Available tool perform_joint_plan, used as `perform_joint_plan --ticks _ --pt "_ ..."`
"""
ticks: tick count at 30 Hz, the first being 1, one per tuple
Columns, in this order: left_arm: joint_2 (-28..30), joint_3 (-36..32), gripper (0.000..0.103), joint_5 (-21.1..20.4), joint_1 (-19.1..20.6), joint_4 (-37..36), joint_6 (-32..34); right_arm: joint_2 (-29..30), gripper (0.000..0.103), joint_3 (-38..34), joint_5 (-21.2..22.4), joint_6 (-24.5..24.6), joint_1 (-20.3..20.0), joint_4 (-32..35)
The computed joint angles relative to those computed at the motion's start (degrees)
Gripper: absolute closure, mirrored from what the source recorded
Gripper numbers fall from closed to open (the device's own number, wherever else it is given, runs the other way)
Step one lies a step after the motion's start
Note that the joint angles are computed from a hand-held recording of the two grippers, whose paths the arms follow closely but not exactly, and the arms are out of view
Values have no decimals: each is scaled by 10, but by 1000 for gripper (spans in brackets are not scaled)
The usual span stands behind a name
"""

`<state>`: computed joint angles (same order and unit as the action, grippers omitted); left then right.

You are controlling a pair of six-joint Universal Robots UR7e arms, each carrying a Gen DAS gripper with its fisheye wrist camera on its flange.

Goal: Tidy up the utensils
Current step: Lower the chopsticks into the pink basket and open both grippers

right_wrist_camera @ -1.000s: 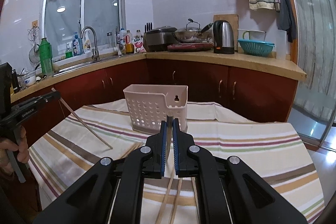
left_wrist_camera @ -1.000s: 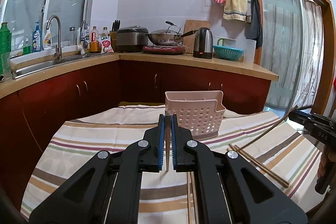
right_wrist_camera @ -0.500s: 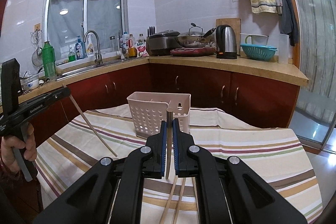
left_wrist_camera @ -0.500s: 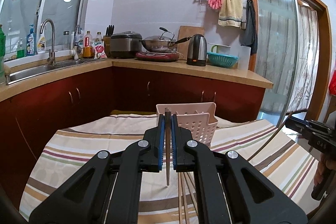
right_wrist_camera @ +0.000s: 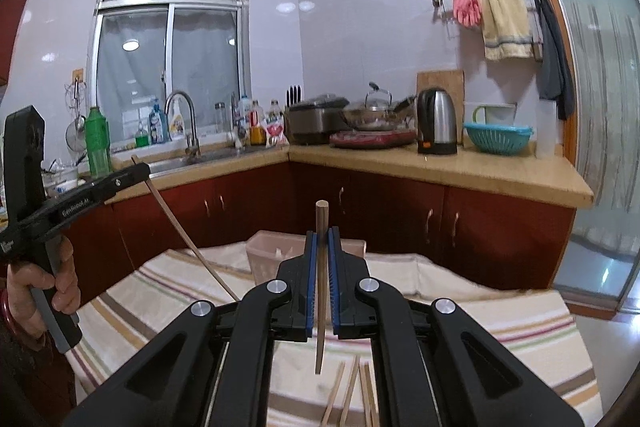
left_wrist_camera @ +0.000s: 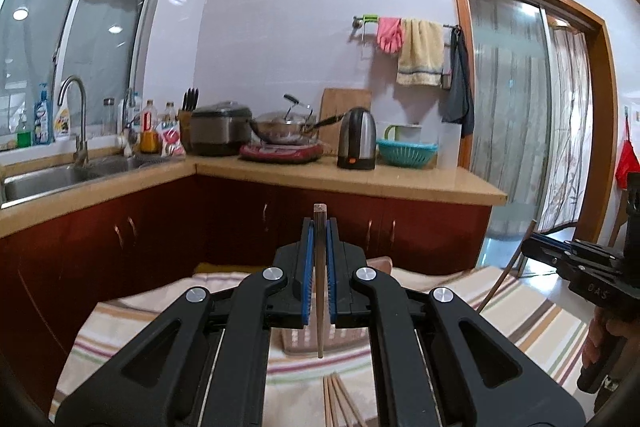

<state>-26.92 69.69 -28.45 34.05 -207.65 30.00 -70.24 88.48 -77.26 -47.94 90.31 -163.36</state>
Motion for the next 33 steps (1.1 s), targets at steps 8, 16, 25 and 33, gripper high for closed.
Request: perform_joint_plan --ticks 8,16,25,33 --pt "44 -128 97 -36 18 5 73 67 97 -106 26 15 24 -3" --pt "104 -273 97 -66 45 54 108 161 97 -231 27 27 42 10" --pt "113 -275 97 -62 82 128 30 218 97 -277 2 30 36 30" --pt "92 -209 97 -58 103 184 -57 232 97 -272 -40 37 24 52"
